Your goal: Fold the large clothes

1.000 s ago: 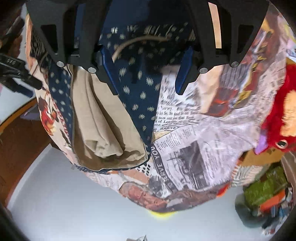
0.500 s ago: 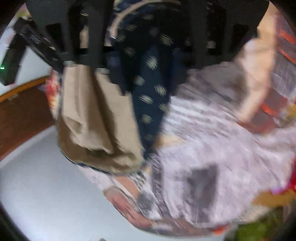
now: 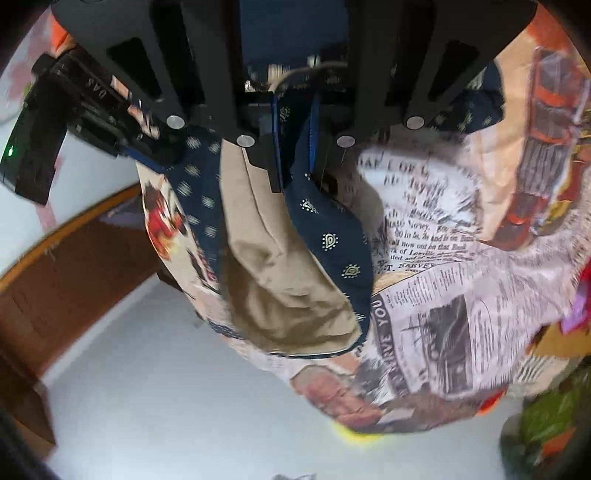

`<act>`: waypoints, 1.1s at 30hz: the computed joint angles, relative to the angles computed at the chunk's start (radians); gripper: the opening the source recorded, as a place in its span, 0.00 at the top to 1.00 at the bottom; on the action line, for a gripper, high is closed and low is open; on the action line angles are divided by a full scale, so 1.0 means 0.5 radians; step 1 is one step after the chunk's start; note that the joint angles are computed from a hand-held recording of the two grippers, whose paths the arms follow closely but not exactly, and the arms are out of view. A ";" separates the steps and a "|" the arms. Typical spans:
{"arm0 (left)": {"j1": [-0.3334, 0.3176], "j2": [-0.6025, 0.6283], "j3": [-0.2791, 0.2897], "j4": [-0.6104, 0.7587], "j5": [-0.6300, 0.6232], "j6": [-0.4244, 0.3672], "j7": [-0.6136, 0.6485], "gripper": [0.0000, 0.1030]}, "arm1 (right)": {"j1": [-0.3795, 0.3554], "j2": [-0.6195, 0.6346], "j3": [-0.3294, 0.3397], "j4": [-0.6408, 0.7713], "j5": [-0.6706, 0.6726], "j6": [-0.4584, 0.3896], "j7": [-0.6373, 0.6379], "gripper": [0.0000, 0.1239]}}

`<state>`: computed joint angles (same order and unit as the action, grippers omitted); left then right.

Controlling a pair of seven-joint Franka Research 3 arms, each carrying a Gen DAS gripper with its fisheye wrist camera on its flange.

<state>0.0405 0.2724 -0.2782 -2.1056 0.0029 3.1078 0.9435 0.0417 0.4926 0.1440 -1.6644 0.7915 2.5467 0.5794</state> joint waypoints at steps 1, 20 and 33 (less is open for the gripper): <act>-0.066 -0.078 0.054 -0.062 0.057 -0.018 -0.031 0.89 | -0.023 -0.070 0.016 -0.081 0.032 0.012 -0.066 0.93; -0.354 -0.675 0.188 -0.729 0.332 -0.178 -0.320 0.94 | 0.085 -0.847 -0.268 -0.935 0.232 -0.098 -0.565 0.92; -0.126 -0.577 0.243 -0.540 1.062 -0.286 -0.904 0.61 | 0.180 -0.545 -0.167 -0.568 0.222 0.091 -0.360 0.42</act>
